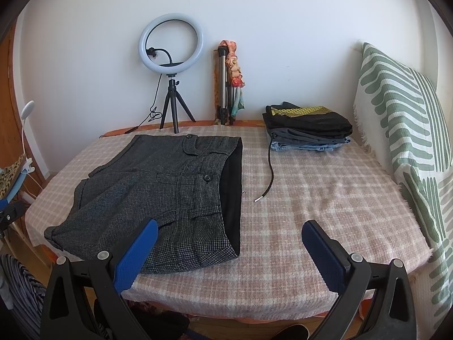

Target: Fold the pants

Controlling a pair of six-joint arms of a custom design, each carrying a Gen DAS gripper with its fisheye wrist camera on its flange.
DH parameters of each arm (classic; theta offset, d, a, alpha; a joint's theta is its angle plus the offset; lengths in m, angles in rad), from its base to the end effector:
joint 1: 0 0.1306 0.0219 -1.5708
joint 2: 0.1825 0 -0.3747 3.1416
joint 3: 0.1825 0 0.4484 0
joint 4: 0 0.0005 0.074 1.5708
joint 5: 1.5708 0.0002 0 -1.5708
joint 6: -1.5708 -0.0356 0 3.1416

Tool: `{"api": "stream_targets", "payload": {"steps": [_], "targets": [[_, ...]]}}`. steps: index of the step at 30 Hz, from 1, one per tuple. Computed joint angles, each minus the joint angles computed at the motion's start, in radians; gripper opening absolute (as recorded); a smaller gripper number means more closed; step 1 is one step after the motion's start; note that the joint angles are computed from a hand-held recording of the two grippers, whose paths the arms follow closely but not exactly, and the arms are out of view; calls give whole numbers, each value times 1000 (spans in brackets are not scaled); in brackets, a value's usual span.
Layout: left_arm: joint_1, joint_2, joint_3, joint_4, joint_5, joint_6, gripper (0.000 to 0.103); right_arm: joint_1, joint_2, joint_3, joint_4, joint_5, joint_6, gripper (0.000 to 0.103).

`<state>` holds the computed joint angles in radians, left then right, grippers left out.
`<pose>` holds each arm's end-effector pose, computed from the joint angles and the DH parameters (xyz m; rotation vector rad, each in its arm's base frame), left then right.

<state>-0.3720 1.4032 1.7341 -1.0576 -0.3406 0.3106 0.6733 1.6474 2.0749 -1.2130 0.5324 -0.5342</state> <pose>0.4996 -0.1827 0.5793 -0.1042 2.2452 0.0263 0.4805 0.3595 0.6045 0.0955 2.2240 0.0236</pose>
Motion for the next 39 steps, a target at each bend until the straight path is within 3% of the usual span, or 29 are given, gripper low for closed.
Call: {"api": "stream_targets", "payload": {"steps": [20, 23, 27, 30, 34, 39], "targets": [[13, 1, -17, 11, 4, -51, 103, -14, 9, -2, -6, -22, 36, 103], [43, -1, -17, -1, 31, -53, 103, -20, 16, 12, -16, -15, 73, 103], [105, 7, 1, -37, 125, -55, 103, -34, 19, 18, -12, -31, 128, 103], [140, 8, 11, -40, 141, -96, 103, -40, 37, 45, -19, -39, 189, 103], [171, -9, -9, 9, 183, -194, 102, -46, 47, 50, 13, -82, 300, 103], [191, 38, 52, -62, 208, -310, 91, -47, 103, 119, -27, -154, 428, 98]]}}
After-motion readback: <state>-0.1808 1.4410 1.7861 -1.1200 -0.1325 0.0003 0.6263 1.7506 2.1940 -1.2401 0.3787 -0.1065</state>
